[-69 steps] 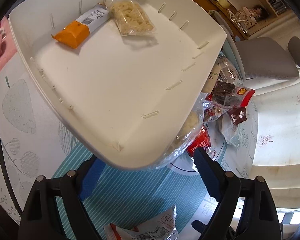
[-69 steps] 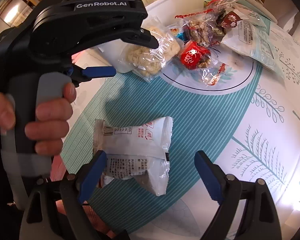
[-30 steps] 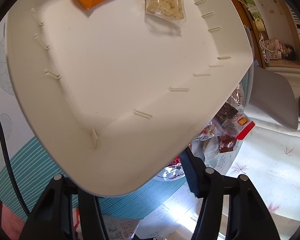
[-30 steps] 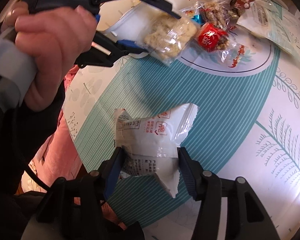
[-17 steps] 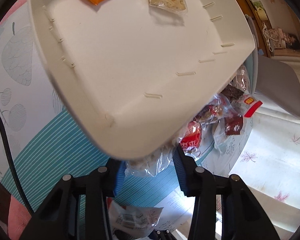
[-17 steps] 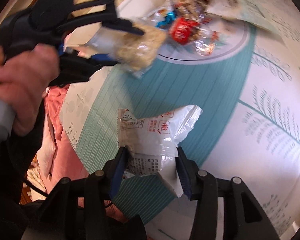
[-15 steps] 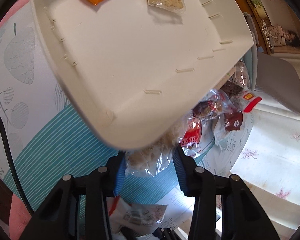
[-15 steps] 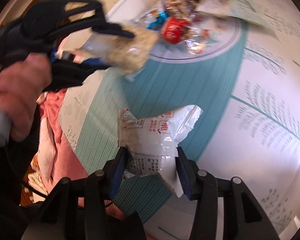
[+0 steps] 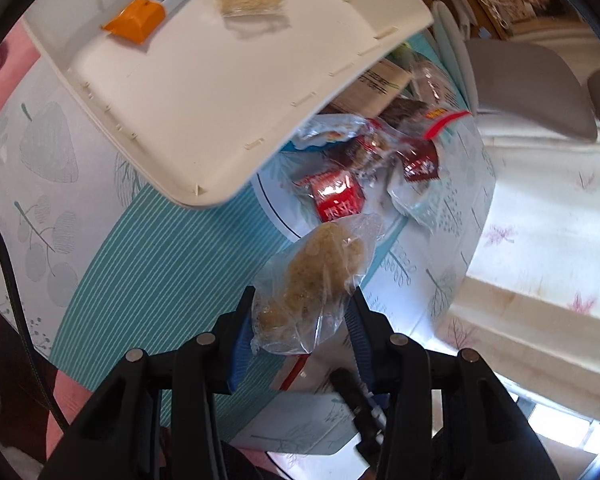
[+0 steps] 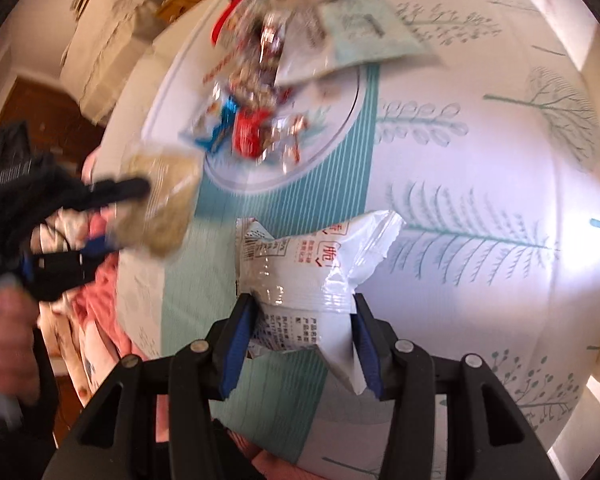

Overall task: Organize snacks
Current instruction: 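Carry both packs into the white tray and open both tools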

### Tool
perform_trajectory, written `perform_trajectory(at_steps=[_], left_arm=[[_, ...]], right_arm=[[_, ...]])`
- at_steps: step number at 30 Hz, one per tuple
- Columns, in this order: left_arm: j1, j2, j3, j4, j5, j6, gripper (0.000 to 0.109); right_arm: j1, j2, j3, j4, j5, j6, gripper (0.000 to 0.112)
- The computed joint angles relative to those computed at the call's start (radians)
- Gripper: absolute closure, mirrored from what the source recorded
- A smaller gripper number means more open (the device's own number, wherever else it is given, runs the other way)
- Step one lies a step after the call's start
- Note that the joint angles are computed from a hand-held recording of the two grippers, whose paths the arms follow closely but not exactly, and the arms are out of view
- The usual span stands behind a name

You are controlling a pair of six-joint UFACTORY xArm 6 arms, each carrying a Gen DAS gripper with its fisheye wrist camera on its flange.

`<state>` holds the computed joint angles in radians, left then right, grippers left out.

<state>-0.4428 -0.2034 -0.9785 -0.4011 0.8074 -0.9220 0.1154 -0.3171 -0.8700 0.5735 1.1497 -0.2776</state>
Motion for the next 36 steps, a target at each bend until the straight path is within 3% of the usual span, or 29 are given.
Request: perform_trajectory(at_steps=[3,17,24,36], left_arm=[[-0.006,0.007,-0.053,0.032,0.073,0.048,0.067],[0.064,-0.029,-0.231,0.133,0.223,0.382,0.067],[0.138,-0.034,-0.295,0.125,0.226,0.538,0.067],[0.329,-0.046,-0.302,-0.005,0.224,0.805,0.067]], right_arm=[[-0.018,0.002,-0.017,0.025,-0.029,0.030,0.064],[0.098,0.025,-0.156,-0.007,-0.202,0.327,0.064],[0.185,0.071,-0.249,-0.020,-0.313,0.425,0.064],[0.349,0.181,-0.381,-0.079,-0.464,0.567,0.063]])
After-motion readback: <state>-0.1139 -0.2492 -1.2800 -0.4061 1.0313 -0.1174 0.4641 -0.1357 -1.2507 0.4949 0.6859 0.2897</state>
